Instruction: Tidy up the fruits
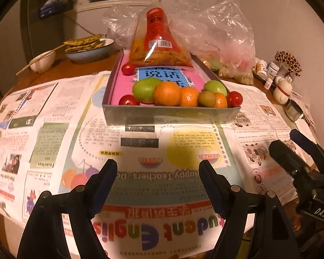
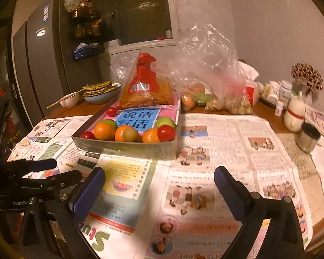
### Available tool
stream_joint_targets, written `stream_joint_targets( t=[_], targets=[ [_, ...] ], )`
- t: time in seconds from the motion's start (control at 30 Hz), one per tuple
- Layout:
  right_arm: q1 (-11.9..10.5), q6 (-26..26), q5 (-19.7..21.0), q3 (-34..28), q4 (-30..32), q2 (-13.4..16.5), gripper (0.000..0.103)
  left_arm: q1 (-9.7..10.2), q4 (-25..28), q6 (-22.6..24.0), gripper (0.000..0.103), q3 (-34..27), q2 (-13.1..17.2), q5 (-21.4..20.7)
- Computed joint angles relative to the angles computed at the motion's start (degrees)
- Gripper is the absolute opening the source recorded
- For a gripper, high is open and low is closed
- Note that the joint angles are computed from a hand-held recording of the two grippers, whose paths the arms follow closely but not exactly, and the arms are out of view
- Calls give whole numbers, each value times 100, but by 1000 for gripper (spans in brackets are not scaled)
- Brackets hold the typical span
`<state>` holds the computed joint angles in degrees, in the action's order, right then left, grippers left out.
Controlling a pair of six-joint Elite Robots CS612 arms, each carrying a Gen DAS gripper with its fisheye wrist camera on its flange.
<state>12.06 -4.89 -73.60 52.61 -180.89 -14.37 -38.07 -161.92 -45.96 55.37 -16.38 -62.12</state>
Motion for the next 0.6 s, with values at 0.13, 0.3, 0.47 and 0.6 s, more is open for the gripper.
stream_joint_targets(
  t=[0.13, 0.3, 0.47, 0.6],
  targets=[
    [-36, 110, 62, 115, -65, -30, 102, -17, 129, -115, 79, 9, -6, 36],
    [-25, 29, 53, 190, 94, -48, 102, -22, 188, -151, 79, 2, 4, 15],
    [-8, -24, 64, 295, 84, -80, 102, -35, 197, -135, 79, 38, -14, 98],
    [2, -75, 74, 303, 93, -80, 102, -37, 185, -153, 79, 56, -22, 115]
  ],
)
